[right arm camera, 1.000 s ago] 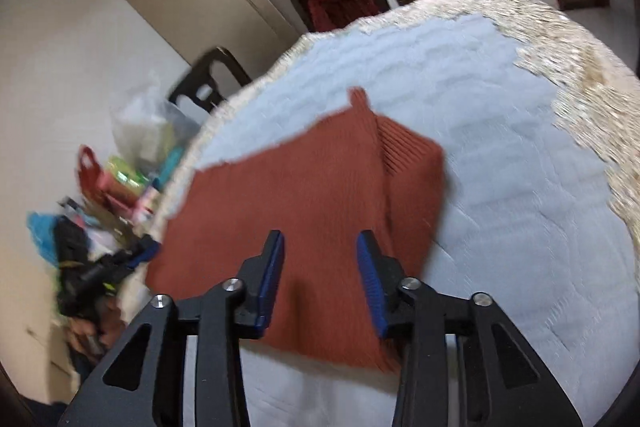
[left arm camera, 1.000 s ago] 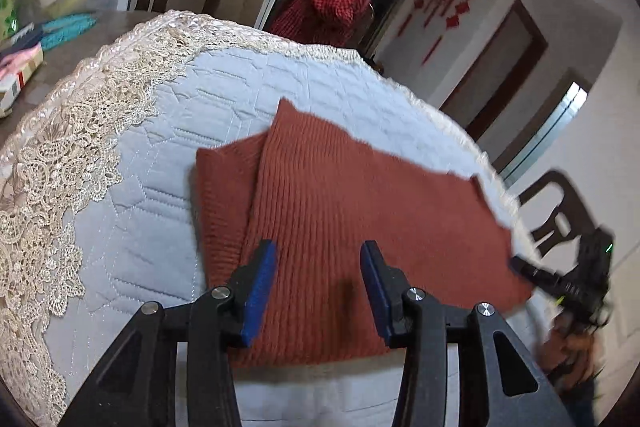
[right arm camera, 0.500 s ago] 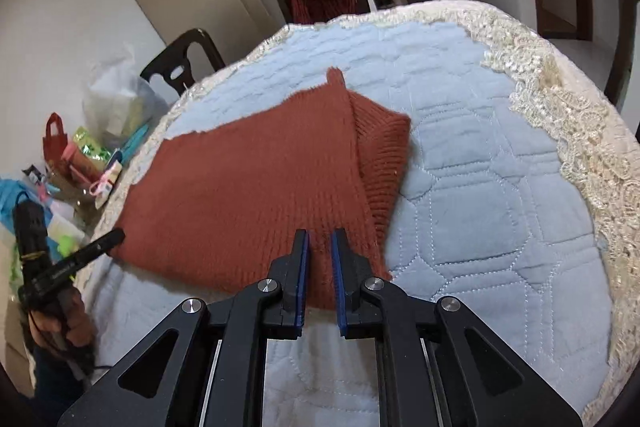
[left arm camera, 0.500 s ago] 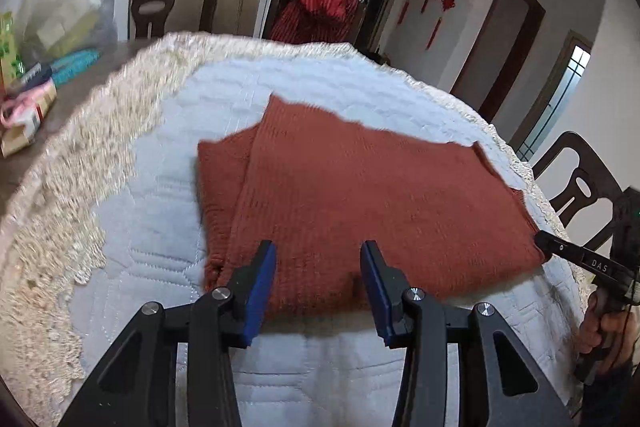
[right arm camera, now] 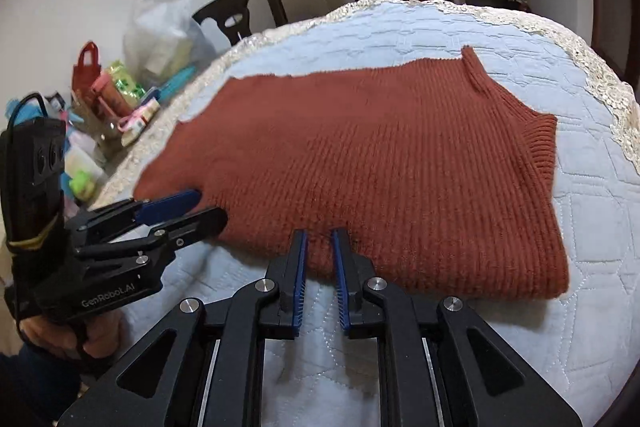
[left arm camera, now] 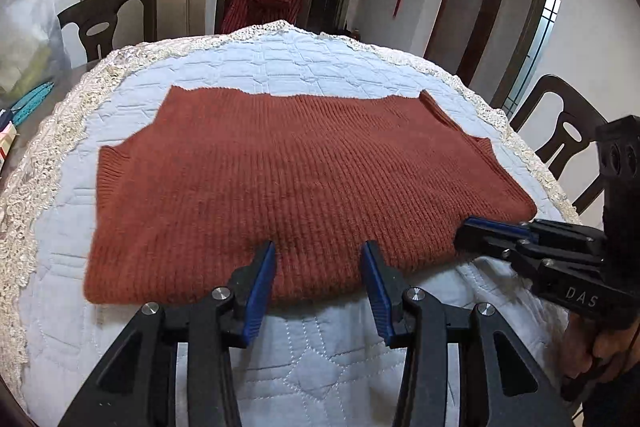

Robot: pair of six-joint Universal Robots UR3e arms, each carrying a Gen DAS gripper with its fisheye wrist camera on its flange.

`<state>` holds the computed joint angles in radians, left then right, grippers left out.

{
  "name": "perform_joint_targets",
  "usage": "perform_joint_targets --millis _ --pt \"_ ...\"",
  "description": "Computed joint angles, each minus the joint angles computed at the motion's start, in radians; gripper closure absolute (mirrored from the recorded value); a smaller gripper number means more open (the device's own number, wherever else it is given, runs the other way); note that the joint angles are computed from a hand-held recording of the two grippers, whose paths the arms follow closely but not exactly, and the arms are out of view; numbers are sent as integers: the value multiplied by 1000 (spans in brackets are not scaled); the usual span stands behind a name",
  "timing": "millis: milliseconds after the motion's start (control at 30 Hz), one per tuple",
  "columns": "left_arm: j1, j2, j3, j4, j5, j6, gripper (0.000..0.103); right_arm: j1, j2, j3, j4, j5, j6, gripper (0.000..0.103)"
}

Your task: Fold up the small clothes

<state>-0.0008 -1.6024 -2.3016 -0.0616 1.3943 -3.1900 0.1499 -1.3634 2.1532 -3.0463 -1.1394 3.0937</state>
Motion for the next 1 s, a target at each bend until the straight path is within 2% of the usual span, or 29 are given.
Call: perform_joint_targets --millis 167,333,400,533,667,733,767,800,867,1000 --pt "32 73 -51 18 67 -10 56 -74 -77 84 -57 19 19 90" --pt "71 57 -62 8 138 -29 56 -126 -58 96 -55 -31 48 90" --pt "99 68 -88 13 111 -25 56 -169 -59 118 -66 38 47 90" --pt "135 152 -129 -10 92 -20 56 -166 -99 128 -55 24 41 90" --pt "217 266 -199 -73 49 -1 56 -213 -169 184 -28 58 39 89" --pt "267 332 -240 -117 -3 12 56 -269 -211 233 0 117 32 86" --pt "288 364 -259 -139 -21 19 56 -290 -232 257 13 143 28 79" --pt "294 385 -270 -158 -19 13 56 -303 -238 265 23 159 24 68" --pt "319 429 -301 -189 -32 11 56 -330 -268 305 40 186 16 56" --pt "313 406 -319 -154 -30 -11 55 -344 -264 339 16 204 6 56"
